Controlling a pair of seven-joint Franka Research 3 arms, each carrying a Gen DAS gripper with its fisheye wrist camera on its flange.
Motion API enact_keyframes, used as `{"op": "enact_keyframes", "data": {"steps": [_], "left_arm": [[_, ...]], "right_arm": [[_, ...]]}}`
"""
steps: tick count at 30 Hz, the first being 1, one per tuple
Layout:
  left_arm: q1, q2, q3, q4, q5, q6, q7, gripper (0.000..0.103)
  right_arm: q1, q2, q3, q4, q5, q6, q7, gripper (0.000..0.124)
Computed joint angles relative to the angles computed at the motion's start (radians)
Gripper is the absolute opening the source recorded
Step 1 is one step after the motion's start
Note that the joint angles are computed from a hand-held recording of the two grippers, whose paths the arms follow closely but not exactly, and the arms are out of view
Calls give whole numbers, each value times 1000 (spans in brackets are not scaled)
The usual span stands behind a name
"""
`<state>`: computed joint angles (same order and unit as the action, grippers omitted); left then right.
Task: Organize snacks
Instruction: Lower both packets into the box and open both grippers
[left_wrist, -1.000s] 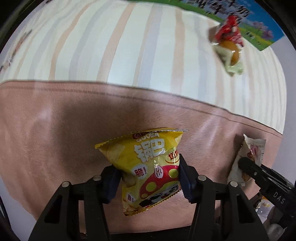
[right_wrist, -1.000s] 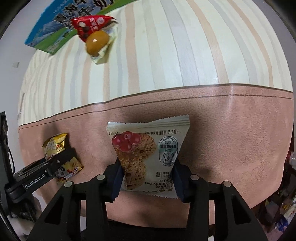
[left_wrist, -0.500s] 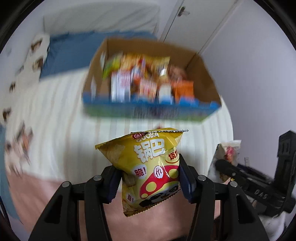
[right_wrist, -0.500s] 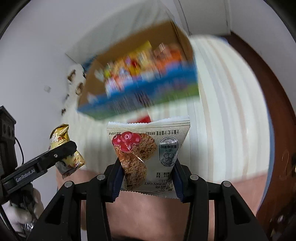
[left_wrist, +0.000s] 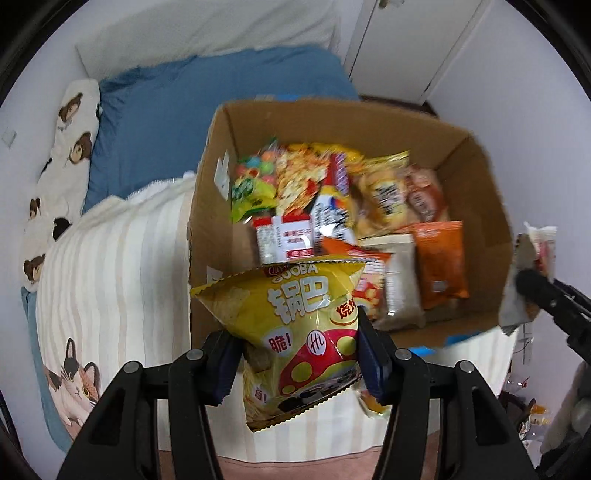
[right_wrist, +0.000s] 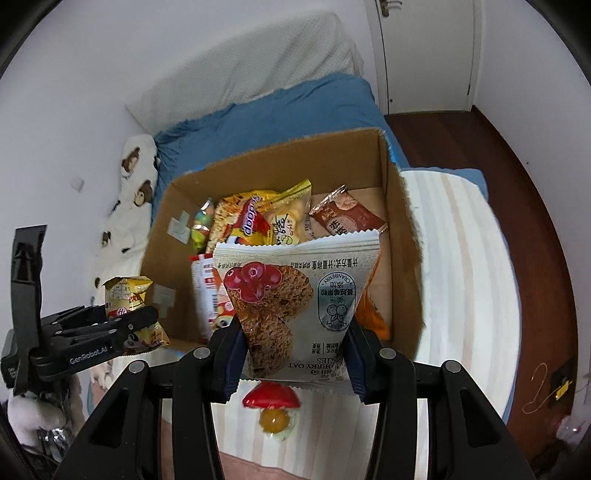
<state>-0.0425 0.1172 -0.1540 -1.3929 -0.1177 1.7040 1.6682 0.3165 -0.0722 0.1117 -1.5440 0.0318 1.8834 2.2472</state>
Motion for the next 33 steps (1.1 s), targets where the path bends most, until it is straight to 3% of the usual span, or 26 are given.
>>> {"op": "enact_keyframes", "data": {"steps": [6, 9, 11, 12, 13, 25, 33], "left_arm": [[6, 71, 0, 14, 16, -18, -30, 54], [9, 86, -2, 16, 16, -33, -50, 56], [9, 88, -6, 9, 15, -30, -47, 72], [7, 86, -8, 6, 24, -25, -45, 87], [3, 81, -10, -5, 35, -12, -40, 90], [-8, 21, -11, -51, 19, 37, -64, 91], [-25, -135, 0, -213, 28, 198, -87, 91]], "right_arm": [[8, 82, -9, 4, 18, 10, -21, 49], [4, 133, -21, 30, 92, -50, -52, 51], [8, 151, -25, 40, 83, -78, -45, 72], [11, 160, -27, 47, 70, -93, -48, 94], [12, 165, -29, 52, 65, -105, -44, 98], [20, 124, -31, 40, 6, -104, -6, 98], [43, 61, -3, 13, -114, -82, 39, 98]]}}
